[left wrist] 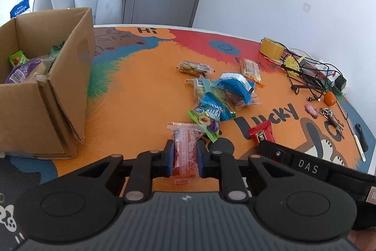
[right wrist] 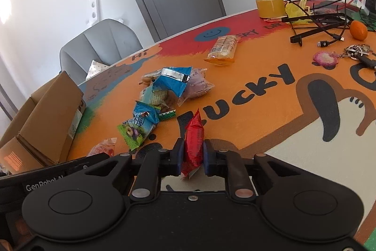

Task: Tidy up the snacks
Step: 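Carry both red packets over the cardboard box and open both tools to drop them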

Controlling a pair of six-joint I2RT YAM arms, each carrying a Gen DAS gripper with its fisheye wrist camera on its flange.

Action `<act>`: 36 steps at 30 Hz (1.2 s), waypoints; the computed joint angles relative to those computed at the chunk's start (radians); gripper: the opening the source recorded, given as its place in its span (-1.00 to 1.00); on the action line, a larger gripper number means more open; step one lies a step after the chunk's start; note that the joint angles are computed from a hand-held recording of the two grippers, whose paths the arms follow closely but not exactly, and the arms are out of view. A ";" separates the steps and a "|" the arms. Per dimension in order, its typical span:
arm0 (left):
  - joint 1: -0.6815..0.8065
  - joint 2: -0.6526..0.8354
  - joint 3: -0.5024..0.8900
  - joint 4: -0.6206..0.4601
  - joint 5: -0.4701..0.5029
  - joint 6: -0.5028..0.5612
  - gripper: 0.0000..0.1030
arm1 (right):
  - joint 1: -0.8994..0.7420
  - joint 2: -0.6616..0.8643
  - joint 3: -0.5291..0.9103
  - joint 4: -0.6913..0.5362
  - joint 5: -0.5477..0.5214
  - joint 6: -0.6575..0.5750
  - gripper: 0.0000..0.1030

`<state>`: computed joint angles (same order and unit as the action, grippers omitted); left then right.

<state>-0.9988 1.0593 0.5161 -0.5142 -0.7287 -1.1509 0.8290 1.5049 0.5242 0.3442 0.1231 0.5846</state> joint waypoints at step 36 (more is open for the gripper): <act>0.387 -0.719 0.074 -0.516 -0.060 0.210 -0.65 | 0.252 0.131 0.418 -0.104 0.085 -0.062 -0.65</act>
<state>-0.6117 0.3400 0.5897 -1.0299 -0.7891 -0.9407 1.0812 1.6356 0.9422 0.2398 0.2081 0.5227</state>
